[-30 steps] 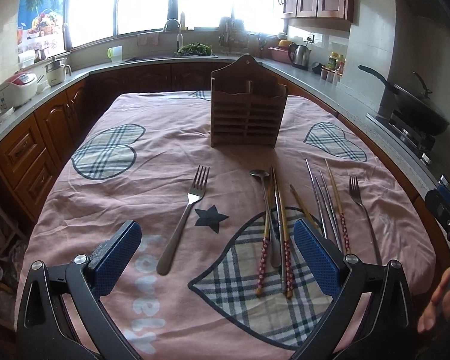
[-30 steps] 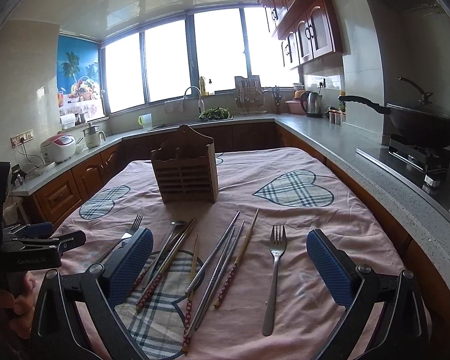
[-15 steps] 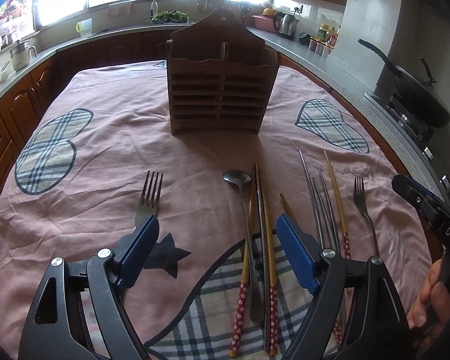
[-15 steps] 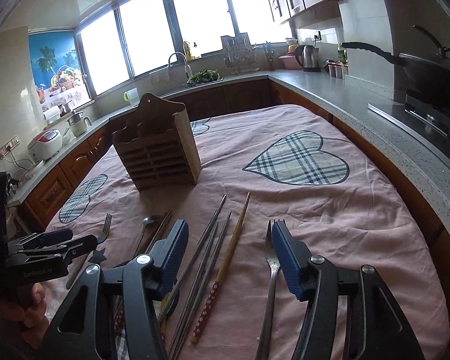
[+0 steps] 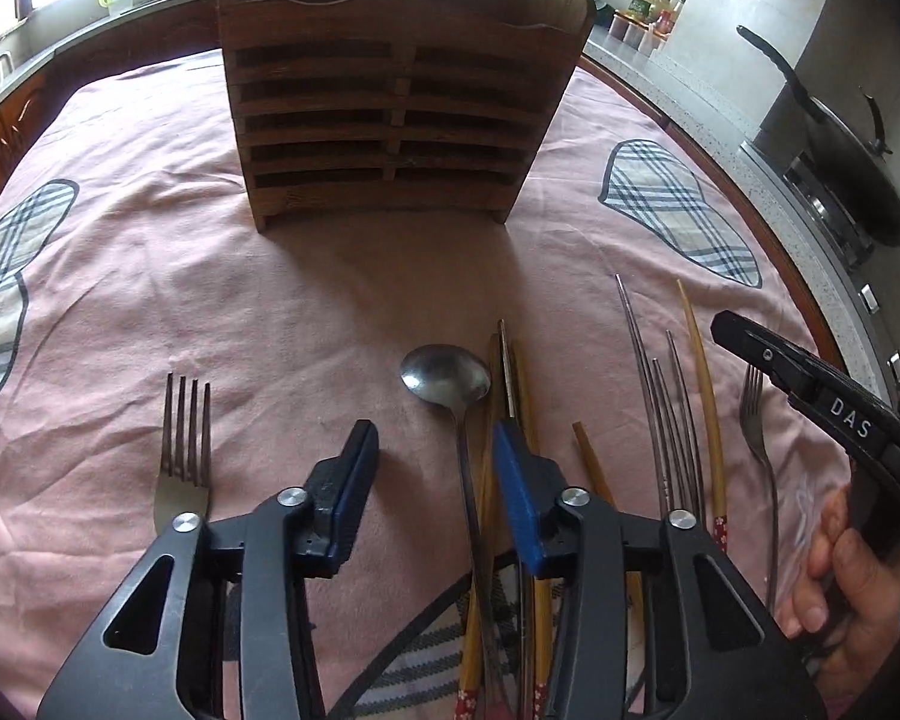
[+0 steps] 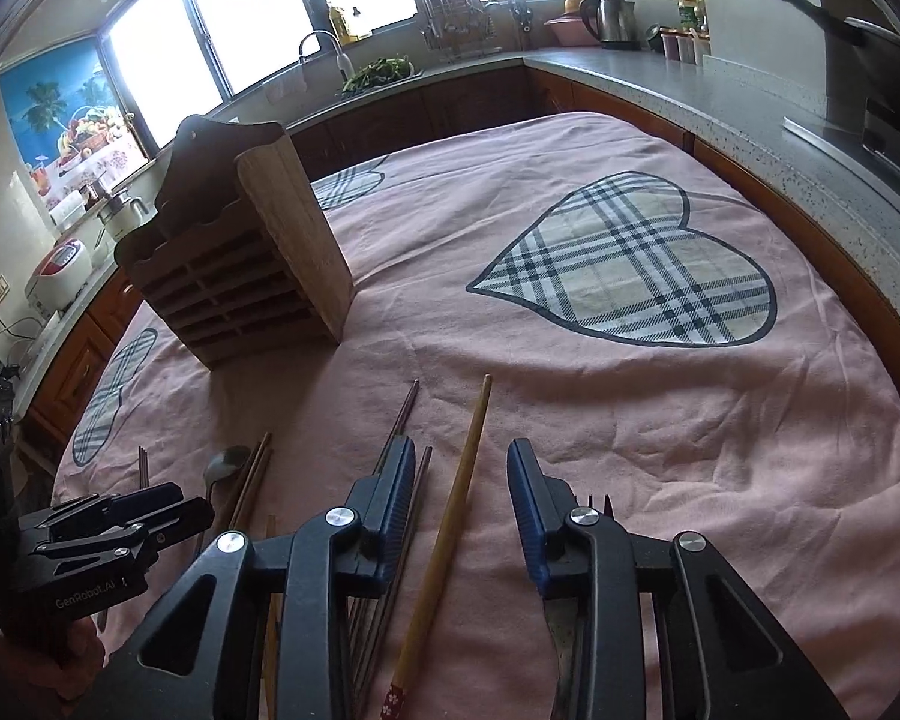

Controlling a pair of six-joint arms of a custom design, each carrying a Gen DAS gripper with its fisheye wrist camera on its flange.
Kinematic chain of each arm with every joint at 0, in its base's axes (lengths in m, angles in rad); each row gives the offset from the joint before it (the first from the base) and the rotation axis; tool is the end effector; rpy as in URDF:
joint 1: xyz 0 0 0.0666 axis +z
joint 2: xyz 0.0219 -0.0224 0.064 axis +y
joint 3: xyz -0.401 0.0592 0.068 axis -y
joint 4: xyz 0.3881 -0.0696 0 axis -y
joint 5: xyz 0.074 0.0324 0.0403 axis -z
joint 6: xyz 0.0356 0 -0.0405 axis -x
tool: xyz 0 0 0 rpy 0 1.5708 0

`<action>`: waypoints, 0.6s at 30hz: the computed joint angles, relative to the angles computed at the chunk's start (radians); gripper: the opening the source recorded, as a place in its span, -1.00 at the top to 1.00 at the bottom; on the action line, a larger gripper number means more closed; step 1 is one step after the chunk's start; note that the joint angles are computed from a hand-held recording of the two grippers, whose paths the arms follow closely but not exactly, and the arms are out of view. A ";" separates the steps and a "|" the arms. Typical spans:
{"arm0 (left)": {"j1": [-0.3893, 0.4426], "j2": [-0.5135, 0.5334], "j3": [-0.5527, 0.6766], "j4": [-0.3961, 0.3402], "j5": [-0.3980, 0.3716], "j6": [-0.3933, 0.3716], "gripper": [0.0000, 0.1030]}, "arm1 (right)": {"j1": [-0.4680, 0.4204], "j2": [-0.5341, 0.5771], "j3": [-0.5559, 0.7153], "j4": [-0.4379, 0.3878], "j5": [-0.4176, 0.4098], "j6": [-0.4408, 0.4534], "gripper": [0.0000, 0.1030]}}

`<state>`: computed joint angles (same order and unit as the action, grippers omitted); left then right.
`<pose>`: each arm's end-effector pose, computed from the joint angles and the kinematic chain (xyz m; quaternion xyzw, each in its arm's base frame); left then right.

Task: Organize utensils
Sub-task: 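Grasp the steel spoon with the left gripper while the right gripper grasps a wooden chopstick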

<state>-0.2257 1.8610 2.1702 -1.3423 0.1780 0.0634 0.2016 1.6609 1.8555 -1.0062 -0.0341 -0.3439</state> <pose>0.6098 -0.1469 0.5197 0.1014 0.9552 -0.1229 0.2495 0.5698 0.1173 0.5193 0.0597 0.9268 0.1151 0.3525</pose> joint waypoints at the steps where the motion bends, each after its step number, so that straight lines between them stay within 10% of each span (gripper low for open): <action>1: 0.000 0.012 0.015 -0.010 0.004 -0.003 0.44 | -0.002 0.013 0.014 -0.010 0.001 0.001 0.38; 7: 0.009 0.043 0.052 -0.022 0.054 -0.007 0.89 | -0.015 0.098 0.107 -0.085 -0.012 -0.007 0.45; 18: 0.035 -0.020 -0.004 0.039 0.114 -0.003 0.92 | -0.022 0.087 0.123 -0.068 -0.040 -0.016 0.90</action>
<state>-0.1910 1.8414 2.1657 -1.3038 0.2918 0.0602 0.1791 1.7476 1.9789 -1.0737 -0.0737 -0.3601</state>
